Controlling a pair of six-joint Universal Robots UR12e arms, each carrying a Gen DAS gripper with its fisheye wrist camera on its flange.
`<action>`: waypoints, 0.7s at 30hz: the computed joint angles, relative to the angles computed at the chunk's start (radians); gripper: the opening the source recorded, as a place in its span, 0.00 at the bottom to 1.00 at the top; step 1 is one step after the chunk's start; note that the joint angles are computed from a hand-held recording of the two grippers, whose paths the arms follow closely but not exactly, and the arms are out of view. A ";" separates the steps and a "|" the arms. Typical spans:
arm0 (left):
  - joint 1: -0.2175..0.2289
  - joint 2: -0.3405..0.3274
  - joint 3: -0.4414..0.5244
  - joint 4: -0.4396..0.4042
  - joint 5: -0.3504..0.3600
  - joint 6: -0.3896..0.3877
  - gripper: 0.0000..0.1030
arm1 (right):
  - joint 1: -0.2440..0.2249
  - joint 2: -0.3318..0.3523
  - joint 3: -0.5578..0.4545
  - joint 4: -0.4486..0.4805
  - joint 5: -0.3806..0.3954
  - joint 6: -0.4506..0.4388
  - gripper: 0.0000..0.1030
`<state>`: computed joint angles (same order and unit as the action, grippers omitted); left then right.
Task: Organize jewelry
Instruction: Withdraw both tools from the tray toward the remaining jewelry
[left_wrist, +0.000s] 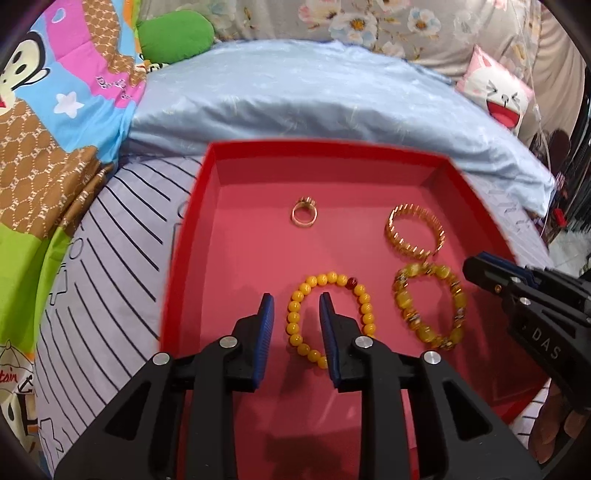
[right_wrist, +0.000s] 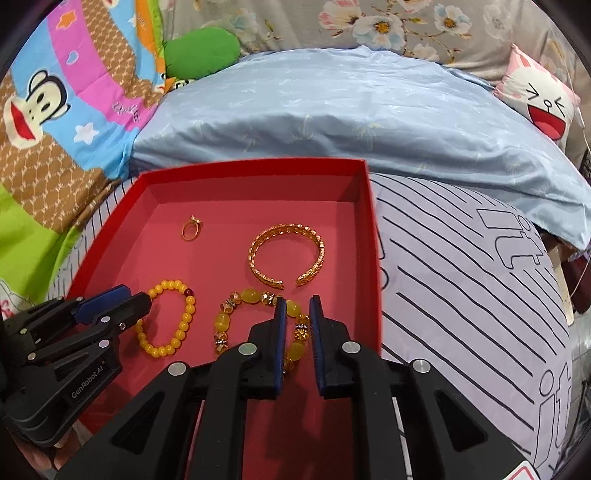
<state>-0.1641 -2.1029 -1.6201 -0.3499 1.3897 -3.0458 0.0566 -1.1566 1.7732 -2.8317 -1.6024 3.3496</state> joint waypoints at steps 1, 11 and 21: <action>0.002 0.006 -0.005 0.011 -0.002 -0.005 0.29 | 0.000 -0.009 0.008 -0.009 -0.003 0.002 0.14; 0.031 0.127 -0.150 0.143 -0.022 -0.024 0.30 | 0.019 -0.141 0.150 -0.095 -0.031 -0.014 0.16; 0.052 0.226 -0.313 0.168 -0.003 0.004 0.30 | 0.051 -0.239 0.282 -0.097 -0.045 0.014 0.19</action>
<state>-0.1119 -1.8771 -1.9335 -0.1824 1.3872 -3.0417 0.1081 -1.3953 2.0556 -2.9291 -1.6473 3.3632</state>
